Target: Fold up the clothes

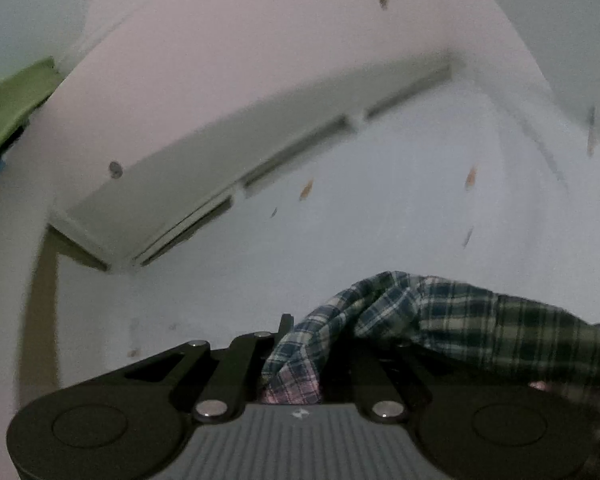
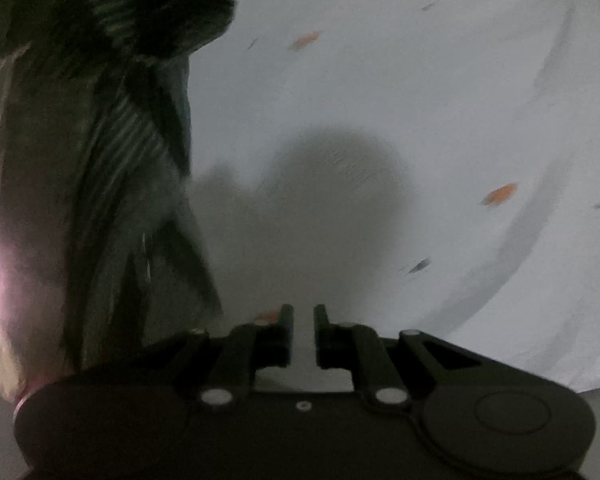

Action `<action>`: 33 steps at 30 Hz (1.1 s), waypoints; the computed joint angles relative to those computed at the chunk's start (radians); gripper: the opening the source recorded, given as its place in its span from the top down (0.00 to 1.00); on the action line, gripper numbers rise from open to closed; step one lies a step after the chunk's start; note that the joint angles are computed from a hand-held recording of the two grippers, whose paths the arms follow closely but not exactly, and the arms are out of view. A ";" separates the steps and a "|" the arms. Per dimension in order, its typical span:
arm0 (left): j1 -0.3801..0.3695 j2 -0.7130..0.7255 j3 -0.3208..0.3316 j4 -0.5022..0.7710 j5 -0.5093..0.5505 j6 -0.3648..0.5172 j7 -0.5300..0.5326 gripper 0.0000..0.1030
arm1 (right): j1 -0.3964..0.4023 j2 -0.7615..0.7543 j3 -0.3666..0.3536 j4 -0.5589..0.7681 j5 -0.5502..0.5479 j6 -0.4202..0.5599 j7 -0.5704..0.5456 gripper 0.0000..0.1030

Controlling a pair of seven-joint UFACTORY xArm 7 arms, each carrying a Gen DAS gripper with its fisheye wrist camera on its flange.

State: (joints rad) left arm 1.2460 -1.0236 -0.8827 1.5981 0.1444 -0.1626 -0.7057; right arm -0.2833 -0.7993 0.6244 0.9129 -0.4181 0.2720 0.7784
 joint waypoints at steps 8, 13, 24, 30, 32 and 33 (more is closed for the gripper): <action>-0.253 0.146 -0.094 0.112 -0.017 0.191 0.017 0.93 | 0.248 -0.308 -0.304 -0.175 0.100 0.013 -0.175 0.71; -0.413 0.195 -0.137 0.078 -0.052 0.258 0.036 0.93 | 0.267 -0.430 -0.329 -0.224 0.125 0.057 -0.285 0.57; -0.546 0.238 -0.162 0.006 0.002 0.171 0.118 0.93 | 0.254 -0.292 -0.355 -0.239 0.111 -0.060 -0.621 0.96; -0.508 0.109 -0.051 -0.056 -0.019 0.309 0.077 0.93 | 0.016 -0.303 -0.307 -0.182 0.171 -0.222 -0.540 0.99; -0.539 0.130 -0.038 -0.083 -0.028 0.330 0.075 0.93 | -0.055 -0.290 -0.300 -0.146 0.159 -0.283 -0.565 0.99; -0.556 0.134 -0.029 -0.096 -0.031 0.333 0.069 0.93 | -0.098 -0.285 -0.291 -0.127 0.150 -0.318 -0.582 0.99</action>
State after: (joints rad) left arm 0.6896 -0.8896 -0.9114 1.5017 0.1138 0.1701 -0.6362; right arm -0.3816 -1.0846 0.3330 0.7863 -0.2677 -0.0456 0.1962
